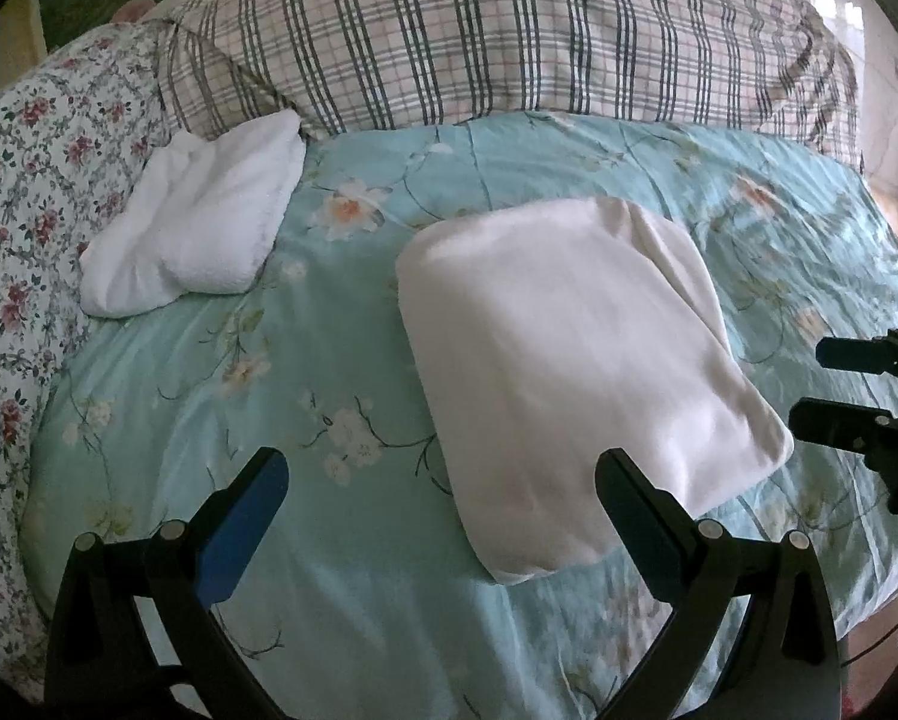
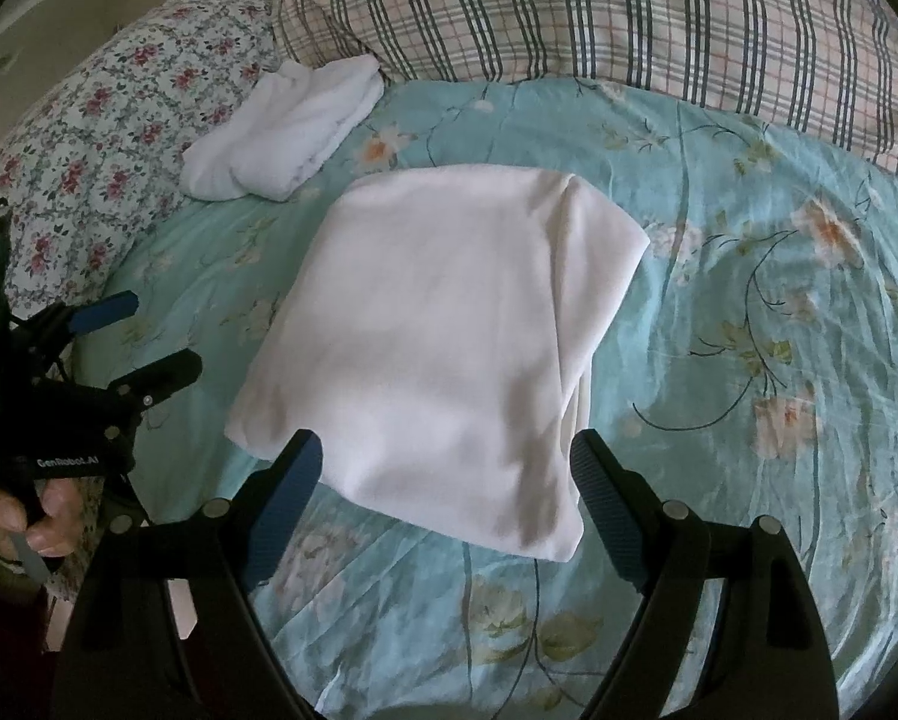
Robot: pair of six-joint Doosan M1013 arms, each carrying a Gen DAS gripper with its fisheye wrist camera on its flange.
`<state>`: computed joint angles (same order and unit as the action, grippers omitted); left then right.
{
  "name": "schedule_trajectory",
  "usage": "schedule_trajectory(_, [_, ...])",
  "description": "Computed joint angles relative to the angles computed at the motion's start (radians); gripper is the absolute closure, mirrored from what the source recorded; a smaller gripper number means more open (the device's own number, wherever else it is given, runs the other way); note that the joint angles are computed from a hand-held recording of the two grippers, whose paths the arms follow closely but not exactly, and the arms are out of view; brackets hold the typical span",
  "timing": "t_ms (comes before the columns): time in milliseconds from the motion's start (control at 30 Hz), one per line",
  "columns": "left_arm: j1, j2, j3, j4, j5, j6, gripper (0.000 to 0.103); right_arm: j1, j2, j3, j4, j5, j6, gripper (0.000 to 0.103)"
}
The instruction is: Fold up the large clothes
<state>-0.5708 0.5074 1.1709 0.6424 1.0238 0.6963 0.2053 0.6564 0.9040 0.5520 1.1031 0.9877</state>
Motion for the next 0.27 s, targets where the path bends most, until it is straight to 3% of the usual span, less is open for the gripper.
schedule_trajectory(267, [0.001, 0.010, -0.004, -0.026, 0.001, -0.014, 0.000, 0.003, 0.038, -0.030, 0.009, 0.018, 0.054, 0.018])
